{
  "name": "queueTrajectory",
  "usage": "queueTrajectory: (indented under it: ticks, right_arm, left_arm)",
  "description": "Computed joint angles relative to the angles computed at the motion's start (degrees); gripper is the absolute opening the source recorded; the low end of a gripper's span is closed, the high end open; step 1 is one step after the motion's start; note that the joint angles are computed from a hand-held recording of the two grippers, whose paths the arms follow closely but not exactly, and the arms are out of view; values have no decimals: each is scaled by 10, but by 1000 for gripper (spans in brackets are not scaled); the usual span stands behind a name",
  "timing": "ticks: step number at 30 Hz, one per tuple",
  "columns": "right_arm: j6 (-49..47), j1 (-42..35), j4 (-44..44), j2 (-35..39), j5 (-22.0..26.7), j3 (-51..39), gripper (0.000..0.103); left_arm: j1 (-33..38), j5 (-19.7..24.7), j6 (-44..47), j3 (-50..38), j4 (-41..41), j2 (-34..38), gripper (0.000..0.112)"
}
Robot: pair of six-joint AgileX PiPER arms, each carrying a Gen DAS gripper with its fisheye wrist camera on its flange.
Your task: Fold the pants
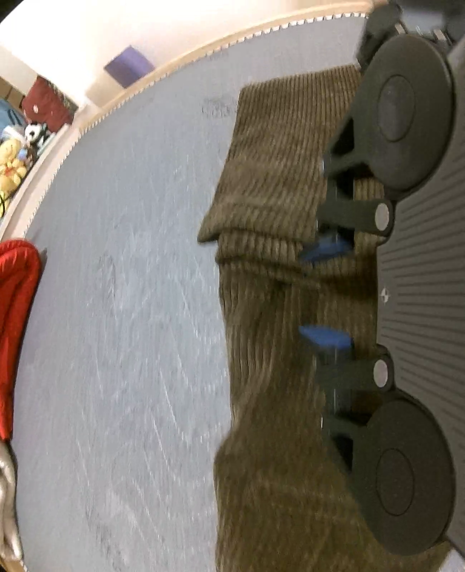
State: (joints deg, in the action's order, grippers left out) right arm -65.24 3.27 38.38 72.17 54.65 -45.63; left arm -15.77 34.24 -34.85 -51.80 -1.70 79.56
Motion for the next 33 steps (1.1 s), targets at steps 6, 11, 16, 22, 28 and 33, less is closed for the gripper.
queueTrajectory:
  ticks: [6, 11, 16, 22, 28, 33]
  right_arm:
    - [-32, 83, -38, -21, -56, 68, 48]
    - [-30, 185, -75, -40, -139, 121, 47]
    - [-48, 213, -70, -27, -162, 125, 14]
    - [-178, 118, 87, -96, -67, 100, 9]
    - [-193, 154, 12, -103, -50, 136, 16]
    - [-150, 120, -7, -96, -32, 116, 45]
  left_arm:
    - [-16, -25, 0, -22, -14, 30, 26]
    - [-16, -23, -13, -30, -4, 36, 26]
    - [0, -20, -3, -24, -13, 27, 26]
    - [20, -25, -9, -13, -3, -1, 26]
    - [17, -24, 5, -19, -26, 5, 26]
    - [1, -63, 102, -9, -110, 7, 26]
